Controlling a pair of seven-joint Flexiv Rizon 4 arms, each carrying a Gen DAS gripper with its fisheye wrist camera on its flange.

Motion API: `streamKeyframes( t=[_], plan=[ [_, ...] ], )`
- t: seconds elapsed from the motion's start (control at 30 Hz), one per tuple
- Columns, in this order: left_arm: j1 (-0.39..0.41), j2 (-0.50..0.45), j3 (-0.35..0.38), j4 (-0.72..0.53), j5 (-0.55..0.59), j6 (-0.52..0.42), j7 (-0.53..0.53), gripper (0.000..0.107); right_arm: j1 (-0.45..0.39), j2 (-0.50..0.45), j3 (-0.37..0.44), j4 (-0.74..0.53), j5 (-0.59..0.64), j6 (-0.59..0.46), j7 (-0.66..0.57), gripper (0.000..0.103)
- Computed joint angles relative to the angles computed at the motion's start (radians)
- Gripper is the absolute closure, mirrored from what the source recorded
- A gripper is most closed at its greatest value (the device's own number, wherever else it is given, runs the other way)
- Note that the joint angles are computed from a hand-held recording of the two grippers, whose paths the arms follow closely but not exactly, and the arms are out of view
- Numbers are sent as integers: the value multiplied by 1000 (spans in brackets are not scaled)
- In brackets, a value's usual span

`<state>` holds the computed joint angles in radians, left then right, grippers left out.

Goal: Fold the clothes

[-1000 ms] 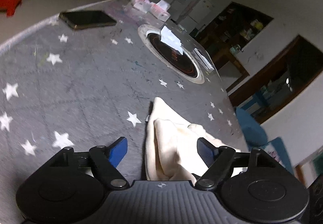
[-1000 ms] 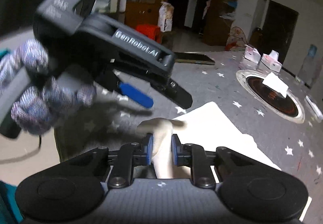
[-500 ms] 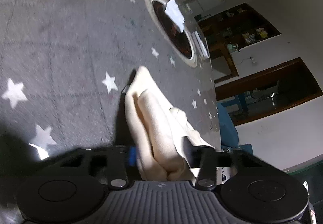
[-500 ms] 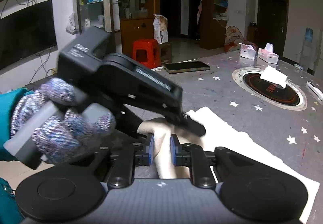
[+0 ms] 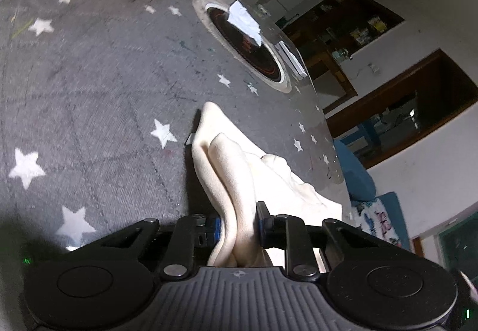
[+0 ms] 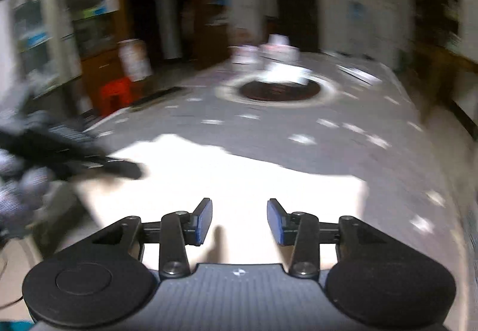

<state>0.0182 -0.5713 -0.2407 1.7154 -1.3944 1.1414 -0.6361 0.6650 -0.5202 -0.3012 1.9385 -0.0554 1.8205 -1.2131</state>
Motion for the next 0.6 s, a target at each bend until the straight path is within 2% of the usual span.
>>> streamKeyframes(
  t=[0.07,0.13,0.2,0.33,0.4,0.43,0.47,0.5,0.57,0.6],
  plan=[
    [-7,2,2,1,6,15,18,83,66,-16,-103,11,54,-8,36,61],
    [-14,3,3,0,18,32,28,83,53,-29,-112,6,80,-10,76,54],
    [-19,3,4,-1,36,49,37,83,-19,-36,-50,-12,77,-20,109,52],
    [-25,4,1,-3,89,81,46,83,-184,-60,128,-55,44,0,159,52],
    [-21,4,-6,-5,106,92,50,83,-244,-71,196,-71,12,10,162,55],
    [-19,4,-10,-7,112,98,53,83,-261,-76,217,-76,-2,14,161,60],
    [-18,3,-14,-9,119,103,55,84,-255,-80,212,-79,-10,16,158,73],
    [-16,3,-19,-10,124,108,59,85,-246,-82,204,-82,-16,18,155,79],
    [-14,5,-29,-16,128,119,73,87,-238,-84,198,-85,-19,28,153,88],
    [-12,7,-36,-19,127,123,85,87,-224,-80,182,-80,-14,37,151,89]
  ],
)
